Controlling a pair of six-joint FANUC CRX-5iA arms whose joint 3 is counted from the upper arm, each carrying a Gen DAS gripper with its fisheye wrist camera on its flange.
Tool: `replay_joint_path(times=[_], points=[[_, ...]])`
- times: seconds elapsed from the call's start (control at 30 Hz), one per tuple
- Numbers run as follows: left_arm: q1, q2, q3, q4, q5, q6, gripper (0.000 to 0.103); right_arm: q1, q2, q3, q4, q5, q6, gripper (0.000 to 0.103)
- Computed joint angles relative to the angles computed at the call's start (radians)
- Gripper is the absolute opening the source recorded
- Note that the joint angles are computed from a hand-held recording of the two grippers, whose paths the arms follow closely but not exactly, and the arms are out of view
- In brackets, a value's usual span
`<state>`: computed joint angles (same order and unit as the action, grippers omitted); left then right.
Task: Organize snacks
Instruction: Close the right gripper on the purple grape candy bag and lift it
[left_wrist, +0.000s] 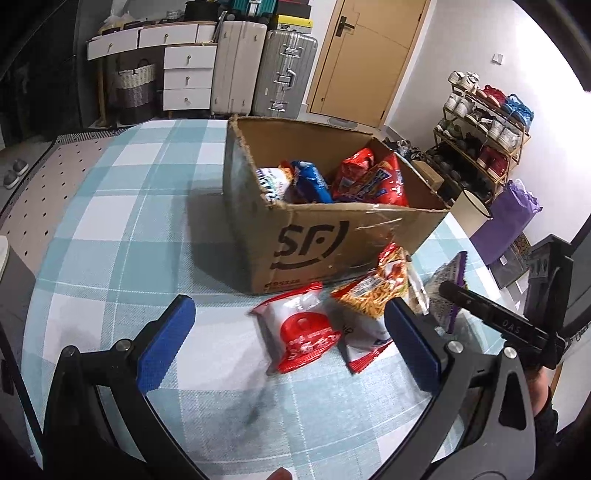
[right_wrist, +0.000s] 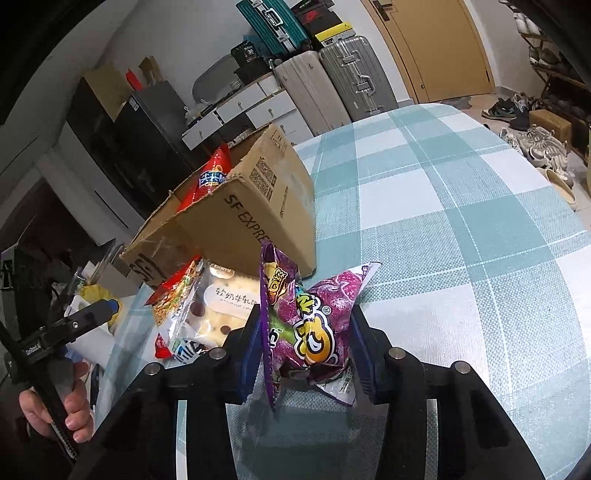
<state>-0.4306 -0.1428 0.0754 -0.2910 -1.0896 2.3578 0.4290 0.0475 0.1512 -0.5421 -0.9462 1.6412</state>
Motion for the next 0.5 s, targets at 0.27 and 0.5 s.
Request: replay_joint_path(times=[0.27, 0.5], points=[[0.041, -0.003, -0.044, 0.048, -0.002, -0.011, 0.102, -0.008, -0.042, -0.031, -0.02, 0.012, 0.007, 0.044], [0.052, 0.038, -0.045, 0.071, -0.008, -0.032, 0.102, -0.005, -0.077, -0.056, -0.022, 0.019, 0.011, 0.044]])
